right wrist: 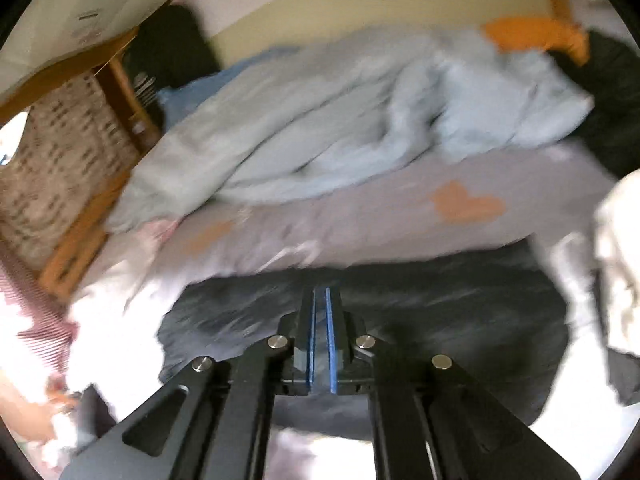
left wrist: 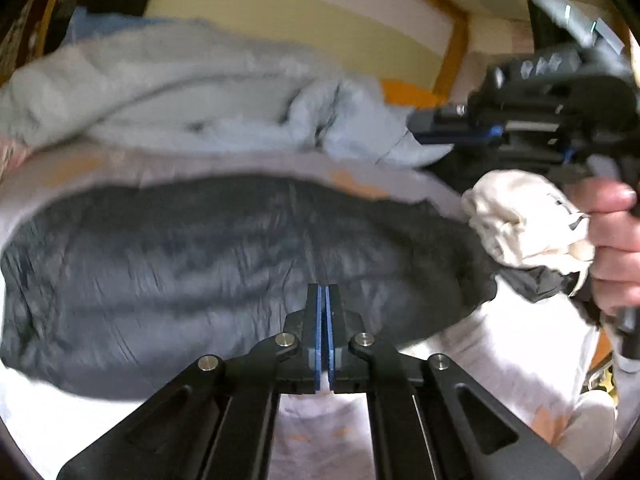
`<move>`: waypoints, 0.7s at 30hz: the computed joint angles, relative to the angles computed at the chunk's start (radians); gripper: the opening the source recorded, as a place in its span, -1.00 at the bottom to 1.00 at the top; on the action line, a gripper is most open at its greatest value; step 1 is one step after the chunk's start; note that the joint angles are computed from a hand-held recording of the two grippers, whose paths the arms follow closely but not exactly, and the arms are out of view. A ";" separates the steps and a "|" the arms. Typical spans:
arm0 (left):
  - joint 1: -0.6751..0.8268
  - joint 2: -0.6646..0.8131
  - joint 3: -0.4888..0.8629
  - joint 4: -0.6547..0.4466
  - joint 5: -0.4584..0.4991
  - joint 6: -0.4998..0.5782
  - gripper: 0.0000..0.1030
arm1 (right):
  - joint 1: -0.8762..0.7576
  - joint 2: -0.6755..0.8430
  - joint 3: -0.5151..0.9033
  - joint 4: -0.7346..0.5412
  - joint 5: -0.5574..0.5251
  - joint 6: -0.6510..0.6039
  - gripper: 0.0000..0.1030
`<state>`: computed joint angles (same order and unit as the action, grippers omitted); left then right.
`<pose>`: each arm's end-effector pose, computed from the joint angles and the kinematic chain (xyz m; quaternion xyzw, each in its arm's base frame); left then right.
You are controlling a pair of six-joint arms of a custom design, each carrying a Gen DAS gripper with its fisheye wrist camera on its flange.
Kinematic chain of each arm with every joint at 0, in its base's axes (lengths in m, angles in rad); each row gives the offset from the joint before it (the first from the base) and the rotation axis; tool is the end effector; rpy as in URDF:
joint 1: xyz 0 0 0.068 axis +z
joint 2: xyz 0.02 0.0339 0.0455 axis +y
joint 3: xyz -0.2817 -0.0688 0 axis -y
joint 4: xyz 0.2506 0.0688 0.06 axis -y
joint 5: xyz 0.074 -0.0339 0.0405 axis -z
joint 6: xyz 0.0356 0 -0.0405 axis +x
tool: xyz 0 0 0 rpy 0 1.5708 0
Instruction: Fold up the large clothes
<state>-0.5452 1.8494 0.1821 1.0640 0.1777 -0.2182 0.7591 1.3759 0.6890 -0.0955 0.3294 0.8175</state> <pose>0.1873 -0.1209 0.0673 0.1842 0.8633 -0.2455 0.4007 0.2064 0.1800 0.2014 0.0895 0.9086 0.1619 0.3745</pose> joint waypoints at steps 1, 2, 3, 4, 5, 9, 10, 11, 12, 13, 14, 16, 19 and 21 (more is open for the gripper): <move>-0.002 0.036 0.012 0.009 -0.007 -0.020 -0.97 | -0.003 0.039 0.023 -0.006 -0.035 -0.005 -0.89; 0.008 0.073 0.033 0.004 0.011 -0.034 -0.97 | 0.001 0.091 0.043 0.005 -0.049 -0.013 -0.89; 0.022 0.112 0.047 0.009 0.028 -0.050 -0.97 | 0.017 0.140 0.054 0.021 -0.050 -0.017 -0.89; 0.056 0.162 0.070 0.016 0.068 -0.062 -0.97 | 0.015 0.202 0.063 0.048 -0.079 -0.032 -0.89; 0.084 0.205 0.088 0.022 0.111 -0.071 -0.98 | 0.008 0.244 0.057 0.087 -0.113 -0.031 -0.89; 0.159 0.355 0.111 0.130 0.242 -0.085 -0.96 | -0.045 0.417 0.049 0.258 -0.269 -0.025 -0.89; 0.156 0.362 0.108 0.141 0.237 -0.084 -0.96 | -0.050 0.454 0.061 0.279 -0.278 -0.028 -0.89; 0.153 0.361 0.103 0.147 0.229 -0.083 -0.96 | -0.058 0.494 0.076 0.291 -0.295 -0.036 -0.89; 0.152 0.360 0.096 0.160 0.226 -0.085 -0.97 | -0.061 0.528 0.095 0.283 -0.288 -0.033 -0.89; 0.153 0.357 0.088 0.173 0.231 -0.087 -0.97 | -0.066 0.566 0.115 0.287 -0.280 -0.030 -0.89; 0.156 0.354 0.086 0.178 0.249 -0.091 -0.97 | -0.074 0.598 0.136 0.274 -0.270 -0.023 -0.89; 0.171 0.298 0.112 0.070 0.310 -0.070 -0.97 | -0.092 0.637 0.140 0.302 -0.281 -0.016 -0.90; 0.159 0.250 0.128 0.008 0.328 -0.044 -0.97 | -0.123 0.664 0.113 0.364 -0.326 -0.027 -0.93; 0.094 0.234 0.161 -0.094 0.216 -0.027 -0.97 | -0.130 0.668 0.113 0.365 -0.334 -0.032 -0.93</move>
<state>-0.4511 2.0834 0.3429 0.9703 0.3941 -0.2450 0.6290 2.0437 0.8025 0.2693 -0.0046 0.7851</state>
